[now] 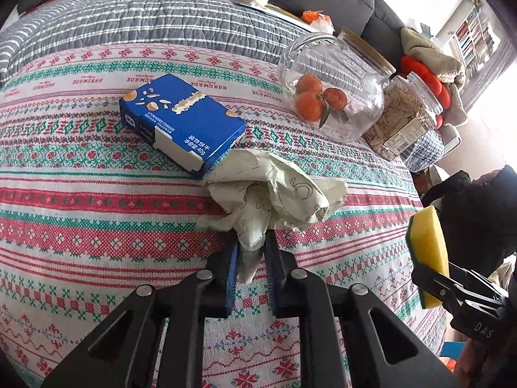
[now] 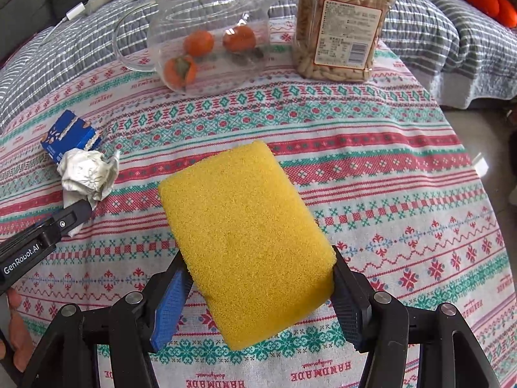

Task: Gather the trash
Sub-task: 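Grasp the crumpled beige paper with the left tool while the right tool holds the sponge, then carry the beige paper over the white bin and open the left tool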

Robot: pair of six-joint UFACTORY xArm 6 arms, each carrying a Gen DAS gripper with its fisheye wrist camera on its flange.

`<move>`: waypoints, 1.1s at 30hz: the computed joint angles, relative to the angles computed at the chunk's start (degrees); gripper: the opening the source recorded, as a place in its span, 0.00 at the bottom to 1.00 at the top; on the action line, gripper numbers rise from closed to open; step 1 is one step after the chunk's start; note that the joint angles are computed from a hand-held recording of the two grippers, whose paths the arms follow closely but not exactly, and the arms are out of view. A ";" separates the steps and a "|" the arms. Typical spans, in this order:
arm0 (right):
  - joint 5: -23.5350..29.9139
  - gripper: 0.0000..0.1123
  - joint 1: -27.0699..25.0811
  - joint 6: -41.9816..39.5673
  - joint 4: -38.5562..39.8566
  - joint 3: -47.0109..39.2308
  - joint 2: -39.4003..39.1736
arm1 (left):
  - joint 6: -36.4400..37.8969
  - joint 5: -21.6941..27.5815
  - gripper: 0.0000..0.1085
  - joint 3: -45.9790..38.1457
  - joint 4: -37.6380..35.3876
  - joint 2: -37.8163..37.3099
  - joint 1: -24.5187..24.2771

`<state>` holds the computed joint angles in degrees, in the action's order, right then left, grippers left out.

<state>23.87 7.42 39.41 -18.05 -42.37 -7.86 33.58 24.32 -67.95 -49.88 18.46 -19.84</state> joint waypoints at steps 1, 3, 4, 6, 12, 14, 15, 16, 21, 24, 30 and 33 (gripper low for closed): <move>0.10 0.61 0.15 0.30 -0.24 0.00 -0.21 | -0.31 0.42 0.09 0.63 0.34 -0.68 0.30; 0.27 0.61 0.58 1.09 -0.74 -0.02 -0.59 | -1.09 1.37 0.08 2.29 2.00 -2.59 1.16; 0.33 0.61 0.82 1.30 -0.76 -0.05 -0.80 | -0.91 1.67 0.08 3.46 2.63 -3.91 1.69; 0.30 0.61 1.47 1.51 -0.34 -0.04 -1.25 | -0.09 1.93 0.08 5.79 3.39 -6.65 2.77; 0.41 0.61 4.29 2.41 1.41 -0.68 -1.88 | 3.66 4.46 0.08 12.64 5.74 -15.71 7.96; 0.56 0.61 5.63 3.50 0.84 -1.12 -1.97 | 4.97 5.59 0.08 14.54 6.72 -18.43 10.11; 0.60 0.61 6.38 4.12 0.61 -1.38 -1.94 | 5.52 5.98 0.08 15.27 6.93 -19.51 11.01; 0.71 0.61 7.02 4.39 0.70 -1.68 -1.85 | 6.10 6.44 0.08 16.09 7.06 -20.69 12.05; 1.15 0.61 10.82 6.24 0.18 -3.94 -0.52 | 7.70 7.28 0.08 19.38 9.07 -25.16 17.11; 1.68 0.61 13.48 7.15 -1.19 -5.79 0.72 | 9.13 8.62 0.08 20.28 9.07 -26.93 20.57; 3.48 0.61 17.97 8.61 -4.51 -10.32 4.69 | 11.95 10.42 0.08 21.11 9.36 -28.92 28.98; 4.11 0.61 19.73 8.61 -4.98 -12.77 6.98 | 12.93 11.19 0.08 20.12 9.10 -27.95 33.62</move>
<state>27.98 27.15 48.02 -23.03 -55.15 -0.88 46.51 35.51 -47.83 -40.78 -9.50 13.78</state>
